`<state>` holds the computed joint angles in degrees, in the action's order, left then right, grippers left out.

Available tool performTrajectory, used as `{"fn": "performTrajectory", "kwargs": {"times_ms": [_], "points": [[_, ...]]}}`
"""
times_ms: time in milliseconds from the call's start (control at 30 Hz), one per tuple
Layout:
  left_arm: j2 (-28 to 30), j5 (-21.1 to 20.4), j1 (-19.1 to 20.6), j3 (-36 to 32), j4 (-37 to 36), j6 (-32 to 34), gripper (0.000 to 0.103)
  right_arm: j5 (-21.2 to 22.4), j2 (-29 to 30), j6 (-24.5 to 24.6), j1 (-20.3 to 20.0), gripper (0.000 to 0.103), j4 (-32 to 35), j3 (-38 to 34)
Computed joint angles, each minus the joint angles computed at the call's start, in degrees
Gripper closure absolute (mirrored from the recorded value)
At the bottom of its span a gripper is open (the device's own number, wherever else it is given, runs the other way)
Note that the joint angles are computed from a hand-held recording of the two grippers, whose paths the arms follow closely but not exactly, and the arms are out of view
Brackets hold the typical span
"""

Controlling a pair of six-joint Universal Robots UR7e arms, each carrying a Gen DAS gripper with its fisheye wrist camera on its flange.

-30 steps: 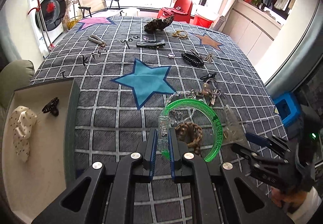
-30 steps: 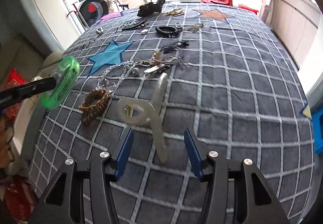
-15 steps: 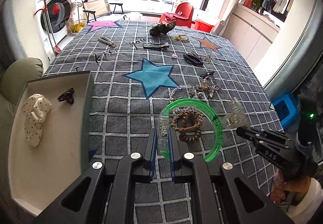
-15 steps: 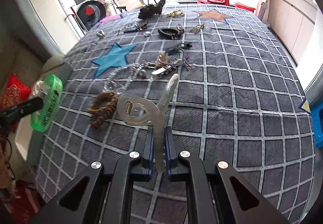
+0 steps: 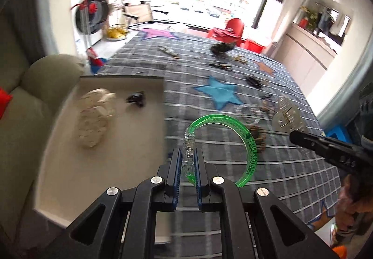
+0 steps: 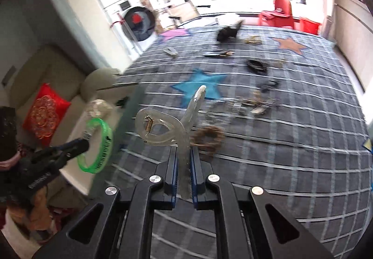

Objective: Organize jewelry
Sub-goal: 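Carry the green bangle and clear claw to the white tray and release both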

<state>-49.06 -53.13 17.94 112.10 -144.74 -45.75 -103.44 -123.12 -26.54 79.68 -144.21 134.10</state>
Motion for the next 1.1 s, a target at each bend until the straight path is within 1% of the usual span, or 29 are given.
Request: {"fn": "performTrajectory", "kwargs": {"times_ms": [67,133,167,300,400,567,700,800,900,1100], "points": [[-2.09,0.93,0.72,1.65,1.79,-1.53,0.09,-1.74,3.14,1.82,4.13,0.093,-0.46,-0.15],[-3.67,1.72,1.45,3.03,3.2,-2.88,0.09,-3.04,5.97,2.9,7.27,0.093,-1.19,-0.18],[-4.54,2.12,1.84,3.8,3.93,-3.78,0.09,-4.06,8.31,3.63,9.45,0.093,-1.68,-0.43],[-7.22,3.17,3.72,5.92,6.53,-7.1,0.09,-6.06,15.78,5.72,14.76,0.093,-2.31,-1.85],[-8.31,3.77,5.38,6.46,9.09,-9.22,0.09,-6.98,22.1,7.34,16.97,0.093,-1.71,-3.82],[-8.08,4.36,8.25,5.46,13.54,-10.72,0.09,-10.49,30.44,8.71,18.97,0.093,-1.7,-6.68],[-6.79,4.15,10.53,3.89,15.84,-11.23,0.09,-13.2,36.15,10.01,19.07,0.093,-0.27,-9.8],[-5.83,4.03,11.86,2.83,16.17,-10.93,0.09,-14.82,39.34,10.91,18.69,0.093,0.11,-11.59],[-4.88,4.48,12.77,1.49,16.25,-10.39,0.09,-15.89,42.02,11.54,18.37,0.093,-0.88,-13.11],[-2.85,6.54,14.44,-1.64,17.91,-9.69,0.09,-17.72,45.11,10.4,17.92,0.093,-6.17,-14.54]]}}
